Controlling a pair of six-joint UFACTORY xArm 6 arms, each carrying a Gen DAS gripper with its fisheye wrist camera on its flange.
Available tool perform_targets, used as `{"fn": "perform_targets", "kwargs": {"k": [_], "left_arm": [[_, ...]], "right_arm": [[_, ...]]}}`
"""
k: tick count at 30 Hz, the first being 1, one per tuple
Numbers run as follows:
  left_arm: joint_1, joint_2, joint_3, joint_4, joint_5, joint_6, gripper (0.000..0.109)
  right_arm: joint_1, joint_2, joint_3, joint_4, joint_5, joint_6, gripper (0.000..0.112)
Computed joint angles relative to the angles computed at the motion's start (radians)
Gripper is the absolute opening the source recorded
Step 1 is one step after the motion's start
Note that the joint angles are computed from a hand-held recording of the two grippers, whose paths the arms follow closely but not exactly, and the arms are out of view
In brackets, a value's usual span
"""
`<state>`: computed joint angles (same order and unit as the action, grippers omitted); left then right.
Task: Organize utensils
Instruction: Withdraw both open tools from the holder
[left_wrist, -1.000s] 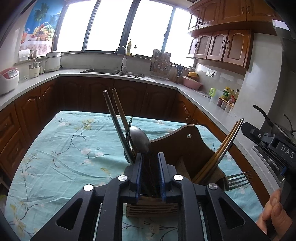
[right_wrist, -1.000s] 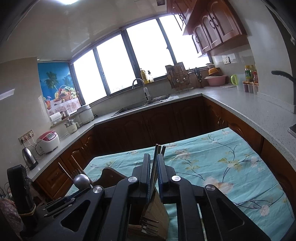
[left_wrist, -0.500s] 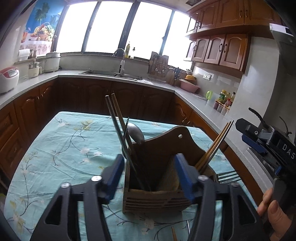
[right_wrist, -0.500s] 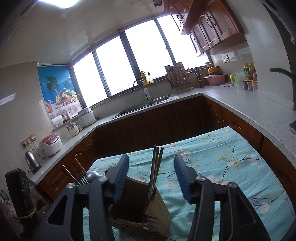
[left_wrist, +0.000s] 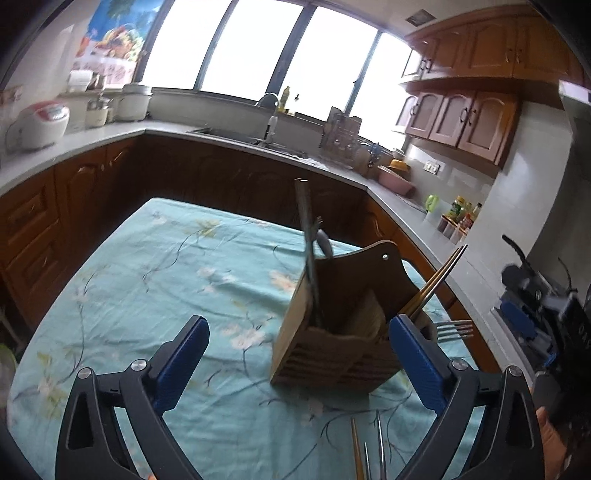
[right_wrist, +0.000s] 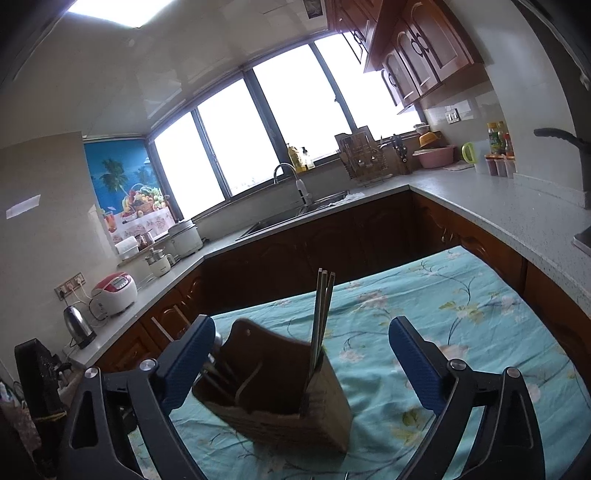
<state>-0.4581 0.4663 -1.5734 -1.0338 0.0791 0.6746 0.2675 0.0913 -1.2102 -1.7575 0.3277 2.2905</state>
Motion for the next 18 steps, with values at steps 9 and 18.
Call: {"fn": "perform_targets", "kwargs": {"k": [9,18], "left_arm": [[-0.008,-0.148,0.179,-0.108,-0.051,0.1,0.099],[-0.024,-0.3,0.35,-0.279,-0.064,0.263,0.099]], "right_arm": [[0.051,-0.071,0.095,-0.028,0.006,0.061,0.1],[0.117,-0.153,0.196,-0.006,0.034,0.057,0.101]]}}
